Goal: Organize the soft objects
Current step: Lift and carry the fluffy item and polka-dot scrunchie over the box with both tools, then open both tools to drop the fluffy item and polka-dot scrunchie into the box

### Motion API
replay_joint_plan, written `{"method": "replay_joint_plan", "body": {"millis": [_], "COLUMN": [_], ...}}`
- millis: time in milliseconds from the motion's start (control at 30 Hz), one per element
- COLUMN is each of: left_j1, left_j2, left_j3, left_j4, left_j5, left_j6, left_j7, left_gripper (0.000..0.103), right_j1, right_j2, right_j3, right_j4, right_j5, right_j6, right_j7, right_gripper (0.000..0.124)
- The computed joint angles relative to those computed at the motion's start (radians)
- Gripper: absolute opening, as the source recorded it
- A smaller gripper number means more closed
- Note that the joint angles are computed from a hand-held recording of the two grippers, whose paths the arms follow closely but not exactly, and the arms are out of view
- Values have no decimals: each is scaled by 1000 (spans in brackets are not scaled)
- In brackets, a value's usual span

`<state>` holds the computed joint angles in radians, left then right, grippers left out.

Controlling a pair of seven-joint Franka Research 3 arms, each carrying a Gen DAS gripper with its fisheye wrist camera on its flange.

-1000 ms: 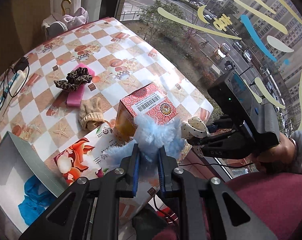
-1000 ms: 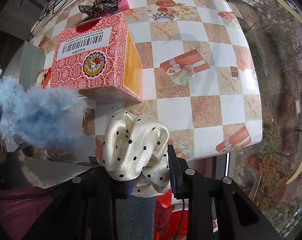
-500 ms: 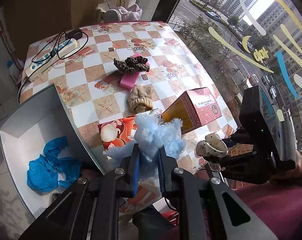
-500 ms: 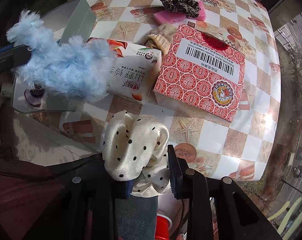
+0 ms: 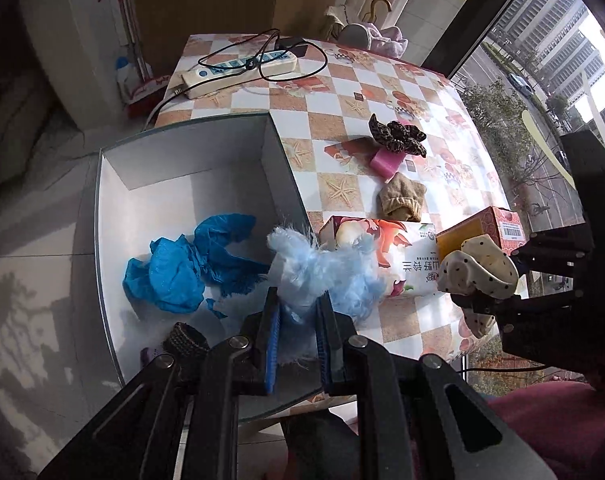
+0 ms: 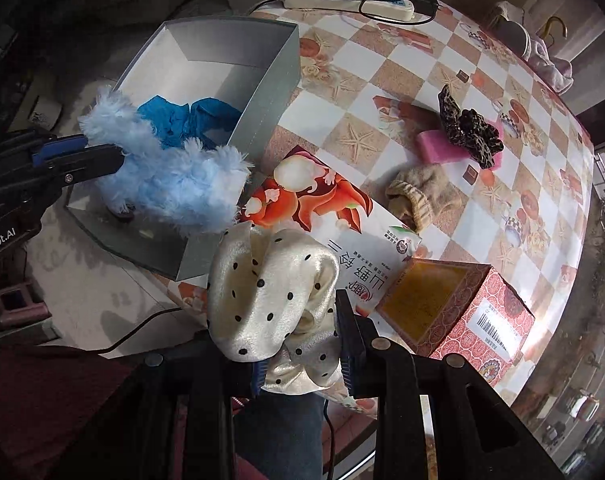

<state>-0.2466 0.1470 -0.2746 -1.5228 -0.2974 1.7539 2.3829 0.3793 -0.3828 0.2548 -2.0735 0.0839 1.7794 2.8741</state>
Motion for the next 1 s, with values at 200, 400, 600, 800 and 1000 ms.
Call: {"method": "replay_joint_plan", "body": {"millis": [200,400,600,800,1000], "left_j1": [10,24,36,38,36], "left_j2": [17,23,21,20,24], "left_j3": [14,22,27,28,25], "left_j4": [1,-7,-24,-40,-40], "left_j5": [48,86,118,150,166], "left_j6": [51,80,103,118,121], "left_j7": [-82,-145,-181,-208,-220], "left_gripper": [18,18,18,18,18], "right_j1": [-7,1,8,15,19], "right_j2": [112,205,266,307,326], "right_j3": [-29,-57,-78,-92,-100], "right_j4": [92,171,235,283,301], "right_j5": [-30,-34,-48,-65,-70], "right_j6": [67,119,125,112,114], "right_j7": [-103,-180,-225,-260,-272], "right_gripper": [30,30,30,30,30]}}
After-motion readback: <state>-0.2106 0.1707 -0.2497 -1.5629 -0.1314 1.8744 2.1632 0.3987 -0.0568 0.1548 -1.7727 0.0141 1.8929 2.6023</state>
